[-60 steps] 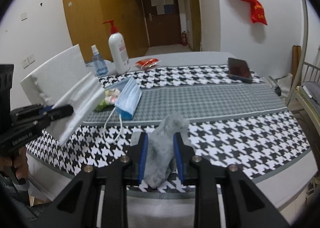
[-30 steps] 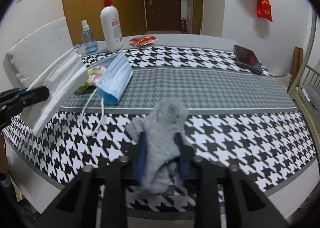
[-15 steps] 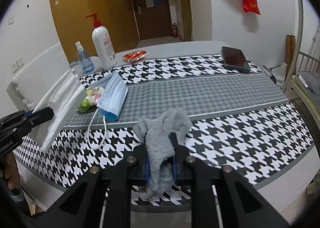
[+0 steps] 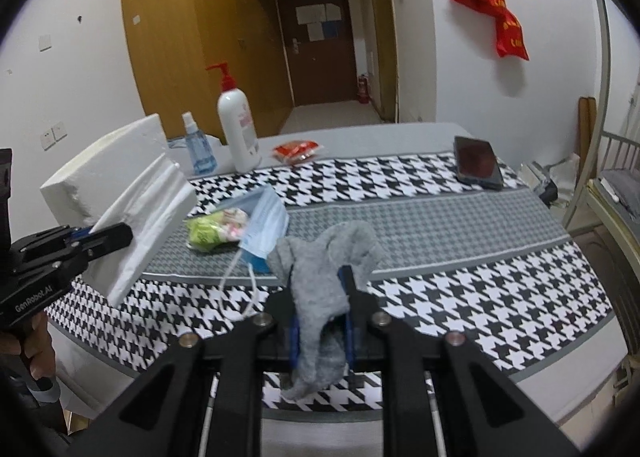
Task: Organize soft objects
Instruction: 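Lift the grey sock with the right tool while the left tool holds the white mask, then carry the white mask and grey sock with both tools toward the foam box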
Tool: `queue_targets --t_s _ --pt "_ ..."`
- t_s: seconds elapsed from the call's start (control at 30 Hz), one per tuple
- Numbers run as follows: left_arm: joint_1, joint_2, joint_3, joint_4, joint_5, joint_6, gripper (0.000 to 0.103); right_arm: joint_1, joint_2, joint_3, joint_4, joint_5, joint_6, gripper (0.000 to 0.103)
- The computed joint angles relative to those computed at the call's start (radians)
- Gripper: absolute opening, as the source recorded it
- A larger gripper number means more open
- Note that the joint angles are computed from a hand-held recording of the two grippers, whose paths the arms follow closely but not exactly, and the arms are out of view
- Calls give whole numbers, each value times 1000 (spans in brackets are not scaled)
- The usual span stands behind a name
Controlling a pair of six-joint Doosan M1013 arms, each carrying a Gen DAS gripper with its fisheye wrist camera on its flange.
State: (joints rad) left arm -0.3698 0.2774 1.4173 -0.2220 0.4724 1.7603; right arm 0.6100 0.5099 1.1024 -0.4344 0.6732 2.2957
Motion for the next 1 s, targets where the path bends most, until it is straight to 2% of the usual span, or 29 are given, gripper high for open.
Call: queue_targets --t_s 0.43,0.8,0.9,1.0 --pt "4 -41 40 99 -73 -92 12 23 2 -32 -3 -57 -63 20" --pt "4 -74 68 226 -124 -209 12 36 10 -59 46 -108 -150 20" --pt "10 -82 75 218 -131 -208 12 40 12 -67 56 -118 -172 20" --pt "12 -92 84 278 -144 -267 12 44 16 -80 62 -122 -190 20"
